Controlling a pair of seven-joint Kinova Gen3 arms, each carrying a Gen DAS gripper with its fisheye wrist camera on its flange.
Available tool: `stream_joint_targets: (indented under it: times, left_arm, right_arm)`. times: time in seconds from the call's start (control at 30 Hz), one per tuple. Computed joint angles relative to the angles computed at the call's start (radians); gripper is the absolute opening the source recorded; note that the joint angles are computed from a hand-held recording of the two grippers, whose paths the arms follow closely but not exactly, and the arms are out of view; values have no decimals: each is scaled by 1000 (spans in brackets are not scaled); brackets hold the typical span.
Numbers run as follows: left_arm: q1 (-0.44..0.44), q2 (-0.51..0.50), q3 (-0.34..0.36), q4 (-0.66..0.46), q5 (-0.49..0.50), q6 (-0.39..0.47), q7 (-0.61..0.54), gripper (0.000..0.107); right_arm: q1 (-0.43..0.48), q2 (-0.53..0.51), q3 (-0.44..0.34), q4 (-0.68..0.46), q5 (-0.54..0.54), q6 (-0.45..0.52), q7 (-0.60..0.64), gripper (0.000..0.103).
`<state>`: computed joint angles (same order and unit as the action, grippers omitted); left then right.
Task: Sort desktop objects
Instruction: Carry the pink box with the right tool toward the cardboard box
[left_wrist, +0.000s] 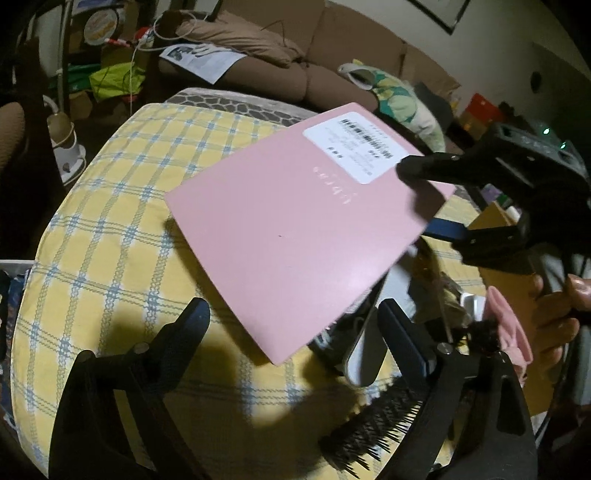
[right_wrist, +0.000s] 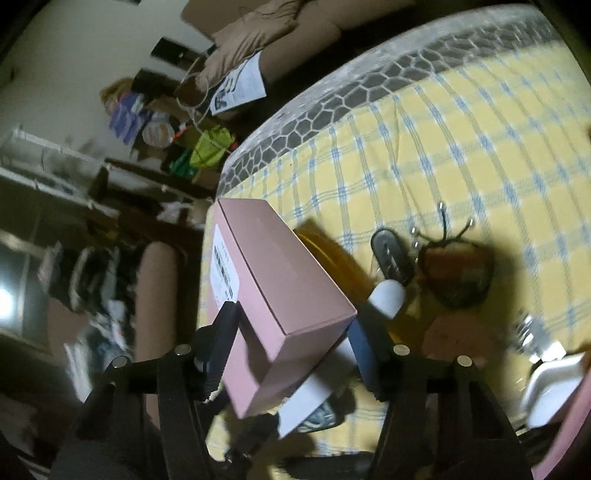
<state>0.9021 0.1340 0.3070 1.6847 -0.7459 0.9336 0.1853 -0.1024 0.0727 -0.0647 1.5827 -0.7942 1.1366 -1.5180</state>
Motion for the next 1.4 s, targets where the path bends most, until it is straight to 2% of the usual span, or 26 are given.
stream_joint_targets:
  times: [0.07,0.13,0.2,0.3,0.37,0.43,0.53,0.63,0.73,0.87,0.97,1.1,1.2,1.27,1.33,1.37,1.4]
  left_arm:
    - [-17,-12,15,7,4,-13,-1,91]
    - [-54,-29,64,22,-15,-28,39,91]
    - [-90,-87,93,77,-34,-100,121,91]
    - [-206,-224,174,168,-19,-214,243,93]
    - [-227,-316,186,215,-10,-231,324,93]
    - [-217,-387,200,241,-22,-183,405,94]
    - [-240,-501,250,301,15,-138,527,100]
    - [-301,-623,292,388,106,-188,621,100]
    - [-326,-717,295,492,147,-307,731,100]
    - [-338,-710,278,587,41,-469,890,100]
    - [-403,-731,298,651,13,-591,994,103]
    - [-466,-710,290,712,99,-712,958,102]
    - [-473,-677,288,697,137,-702,895,101]
    - [-430,-645,257,667,141,-662,843,93]
    - [-420,-624,236,659,151,-672,804,56]
    - [-439,-630,248,668,170,-698,798,45]
    - [-476,-642,272,678,184,-729,802,46]
  right_arm:
    - [58,-14,-44,14,-29,-2,20,56]
    - [144,-31,-136,2,-18,-4,32,52]
    - [202,-62,-228,-34,52,-20,32,51]
    - [274,-114,-366,-106,174,-22,106,50]
    - [295,-147,-448,-153,255,-8,166,49]
    - [257,-177,-483,-171,337,-3,196,49]
    - [132,-263,-476,-127,440,-29,283,48]
    - [0,-350,-440,-14,487,-80,358,44]
    - [-64,-407,-441,79,518,-104,396,41]
    - [-70,-460,-497,187,525,-128,398,40]
    - [-100,-451,-524,221,561,-134,339,41]
    - [-118,-425,-514,231,551,-122,297,41]
    - [-122,-394,-475,213,531,-119,254,41]
    - [-96,-393,-451,215,480,-115,235,43]
    - [-98,-380,-389,208,424,-95,218,48]
    - [-103,-364,-346,204,385,-79,214,50]
    - [-114,-348,-300,201,345,-57,194,58]
